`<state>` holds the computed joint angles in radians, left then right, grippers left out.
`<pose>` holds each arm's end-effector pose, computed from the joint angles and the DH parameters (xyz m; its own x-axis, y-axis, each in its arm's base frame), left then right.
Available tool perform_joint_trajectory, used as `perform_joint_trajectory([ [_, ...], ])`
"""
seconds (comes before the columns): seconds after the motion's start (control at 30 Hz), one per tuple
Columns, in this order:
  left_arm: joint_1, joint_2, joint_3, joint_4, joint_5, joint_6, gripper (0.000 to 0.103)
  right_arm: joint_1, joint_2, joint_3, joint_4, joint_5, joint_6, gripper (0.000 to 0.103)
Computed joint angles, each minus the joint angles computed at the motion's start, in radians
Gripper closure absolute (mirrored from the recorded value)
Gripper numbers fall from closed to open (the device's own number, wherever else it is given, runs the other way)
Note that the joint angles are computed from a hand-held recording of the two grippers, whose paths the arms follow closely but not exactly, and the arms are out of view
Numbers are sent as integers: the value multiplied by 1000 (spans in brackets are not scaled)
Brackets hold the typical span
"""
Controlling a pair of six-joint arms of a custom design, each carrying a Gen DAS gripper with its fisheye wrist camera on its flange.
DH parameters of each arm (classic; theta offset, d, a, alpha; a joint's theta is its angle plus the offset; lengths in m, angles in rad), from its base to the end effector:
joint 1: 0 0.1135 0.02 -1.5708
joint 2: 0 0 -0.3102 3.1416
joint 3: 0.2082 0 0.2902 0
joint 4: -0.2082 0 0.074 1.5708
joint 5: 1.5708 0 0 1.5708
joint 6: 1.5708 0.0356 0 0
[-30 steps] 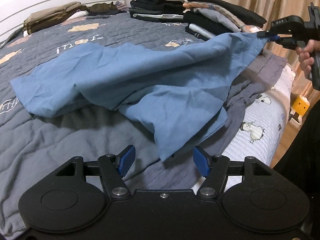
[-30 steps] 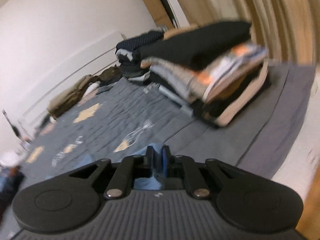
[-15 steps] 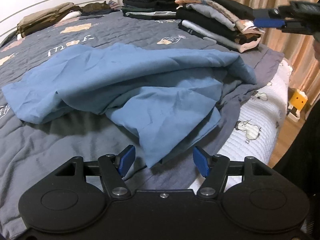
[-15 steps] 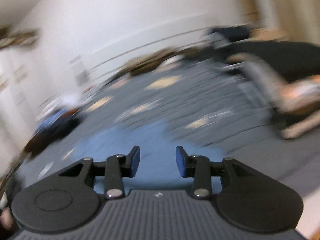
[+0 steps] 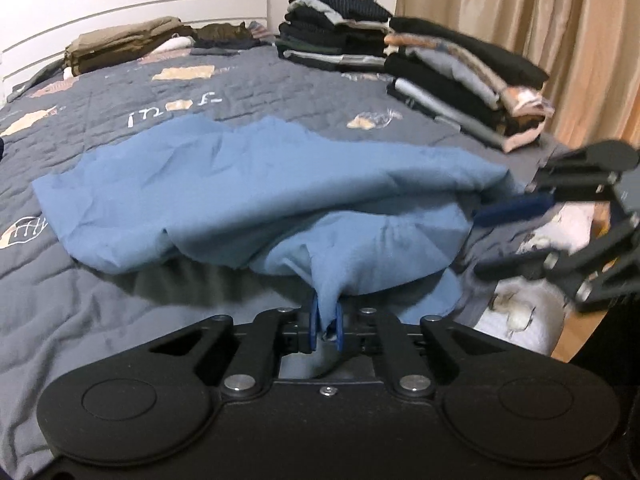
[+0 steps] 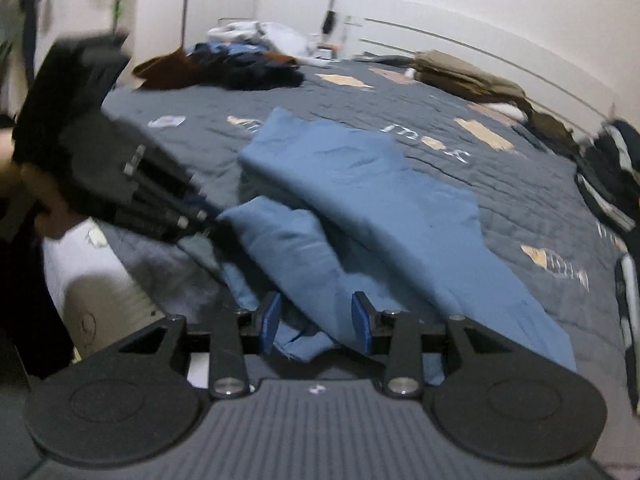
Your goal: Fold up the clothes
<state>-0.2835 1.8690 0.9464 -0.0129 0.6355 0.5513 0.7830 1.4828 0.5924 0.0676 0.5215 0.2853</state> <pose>0.3698 -0.1297 0.1373 -0.3632 0.5449 -0.7558 0.8846 0.4563 -0.0962 0.2176 0.1915 0.1627 -0.6031 -0.2559 -0.7555 -0.2102 0.9646 -0.1590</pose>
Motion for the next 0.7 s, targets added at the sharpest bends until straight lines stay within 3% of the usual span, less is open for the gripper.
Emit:
perform_joint_trajectory([
  [0.4, 12, -2, 14, -15, 33, -7, 94, -36, 186, 121, -8, -3, -243, 65],
  [0.5, 15, 0, 20, -25, 42, -3, 94, -58, 215, 129, 18, 15, -214, 67],
  [0.63, 18, 11, 35, -54, 47, 15, 94, -107, 180, 78, 110, -16, -92, 101],
  [0.7, 15, 12, 30, -44, 40, 16, 92, -122, 154, 52, 155, -12, -64, 101],
])
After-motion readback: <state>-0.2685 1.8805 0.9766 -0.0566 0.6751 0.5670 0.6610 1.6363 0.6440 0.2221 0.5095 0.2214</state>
